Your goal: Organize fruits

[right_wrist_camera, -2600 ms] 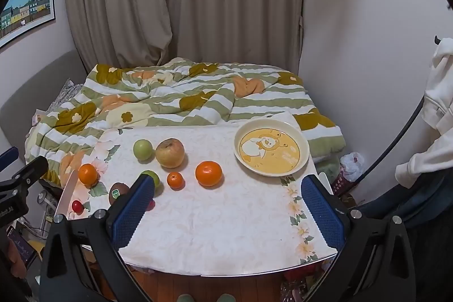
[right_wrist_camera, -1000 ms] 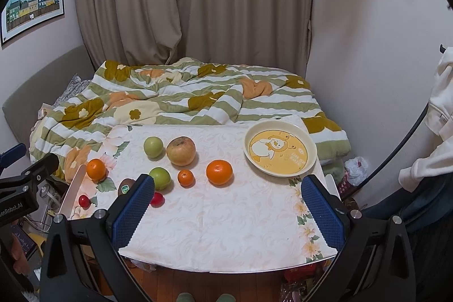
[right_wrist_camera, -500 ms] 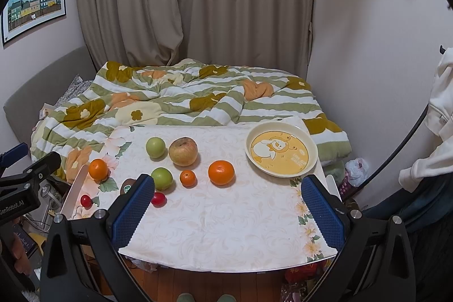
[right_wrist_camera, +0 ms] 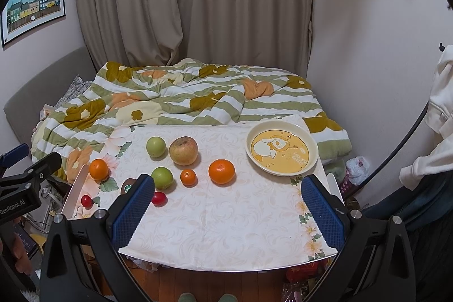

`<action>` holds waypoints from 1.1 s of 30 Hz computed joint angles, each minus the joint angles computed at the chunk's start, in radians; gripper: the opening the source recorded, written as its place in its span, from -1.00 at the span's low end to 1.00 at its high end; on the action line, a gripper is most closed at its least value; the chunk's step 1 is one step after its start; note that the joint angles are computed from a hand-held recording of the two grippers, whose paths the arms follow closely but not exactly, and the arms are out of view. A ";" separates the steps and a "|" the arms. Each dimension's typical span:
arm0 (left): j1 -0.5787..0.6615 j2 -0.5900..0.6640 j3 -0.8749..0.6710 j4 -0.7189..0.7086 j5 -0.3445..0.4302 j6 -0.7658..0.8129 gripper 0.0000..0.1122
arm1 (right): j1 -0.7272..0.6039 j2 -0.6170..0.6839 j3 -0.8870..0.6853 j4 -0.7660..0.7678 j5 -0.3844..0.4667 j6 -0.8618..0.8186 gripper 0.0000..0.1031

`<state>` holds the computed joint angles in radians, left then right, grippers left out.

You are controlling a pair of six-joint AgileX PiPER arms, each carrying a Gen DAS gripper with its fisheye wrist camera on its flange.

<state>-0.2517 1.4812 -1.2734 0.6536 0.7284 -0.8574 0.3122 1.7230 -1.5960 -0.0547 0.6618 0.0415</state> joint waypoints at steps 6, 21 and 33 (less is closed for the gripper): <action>-0.001 0.003 -0.003 -0.001 0.002 0.000 0.84 | 0.000 -0.002 0.004 -0.001 -0.005 0.002 0.99; -0.002 -0.001 0.007 -0.003 -0.013 -0.005 0.84 | 0.006 -0.001 0.004 -0.012 -0.001 0.018 0.99; 0.087 0.000 0.046 -0.133 -0.114 0.166 0.84 | 0.046 -0.023 0.037 -0.061 0.024 0.097 0.99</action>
